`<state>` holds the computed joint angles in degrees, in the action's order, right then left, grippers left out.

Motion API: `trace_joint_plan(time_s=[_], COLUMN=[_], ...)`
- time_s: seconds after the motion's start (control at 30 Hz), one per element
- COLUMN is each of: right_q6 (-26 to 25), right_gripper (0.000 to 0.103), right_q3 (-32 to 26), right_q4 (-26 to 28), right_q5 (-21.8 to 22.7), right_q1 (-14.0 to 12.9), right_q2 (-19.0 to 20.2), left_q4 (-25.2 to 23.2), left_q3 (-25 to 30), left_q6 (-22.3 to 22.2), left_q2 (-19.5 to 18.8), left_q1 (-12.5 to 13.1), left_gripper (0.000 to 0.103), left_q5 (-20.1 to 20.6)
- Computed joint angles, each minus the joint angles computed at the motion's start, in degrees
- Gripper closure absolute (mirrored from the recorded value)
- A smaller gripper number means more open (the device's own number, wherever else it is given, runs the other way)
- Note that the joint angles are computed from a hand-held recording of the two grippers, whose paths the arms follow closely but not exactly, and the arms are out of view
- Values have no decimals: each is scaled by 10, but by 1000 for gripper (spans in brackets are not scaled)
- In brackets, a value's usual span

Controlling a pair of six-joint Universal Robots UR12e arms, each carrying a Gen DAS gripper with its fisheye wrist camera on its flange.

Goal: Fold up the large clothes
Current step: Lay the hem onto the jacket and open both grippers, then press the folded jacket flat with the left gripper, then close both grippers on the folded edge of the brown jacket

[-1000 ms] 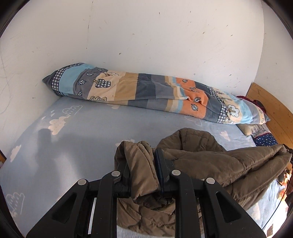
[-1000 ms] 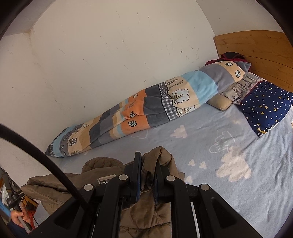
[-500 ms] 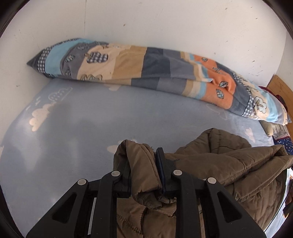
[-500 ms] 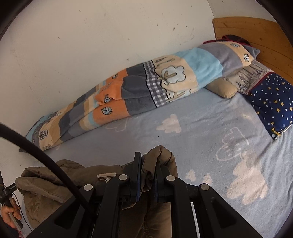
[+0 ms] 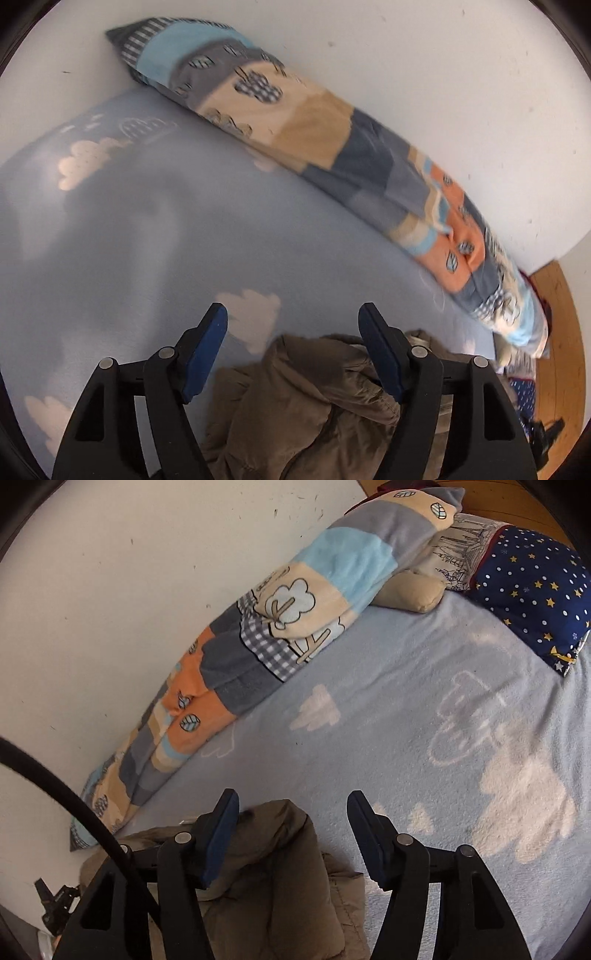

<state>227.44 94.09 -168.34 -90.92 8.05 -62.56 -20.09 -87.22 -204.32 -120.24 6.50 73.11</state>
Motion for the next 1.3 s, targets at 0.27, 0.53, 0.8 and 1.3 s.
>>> trace_joint_plan(time_s=[0.27,0.53,0.8,1.3], right_q6=[-119,-166,-132,-173], right_gripper=[56,57,56,62], right_q3=[-1,-25,-25,-64], right_q4=[7,86,85,200], right_q5=[-2,-38,-138,-79], right_q1=[44,101,141,105], right_q2=[-31,-21,-17,38], left_q4=[76,58,91,-42], left_q3=[-89,-155,-136,-75], left_q6=[128,235,211,260], left_q2=[62,104,65,17], left_q1=[-24,-92,-99,-89], left_gripper=[30,30,28,23], left_q5=[8,132,177,138])
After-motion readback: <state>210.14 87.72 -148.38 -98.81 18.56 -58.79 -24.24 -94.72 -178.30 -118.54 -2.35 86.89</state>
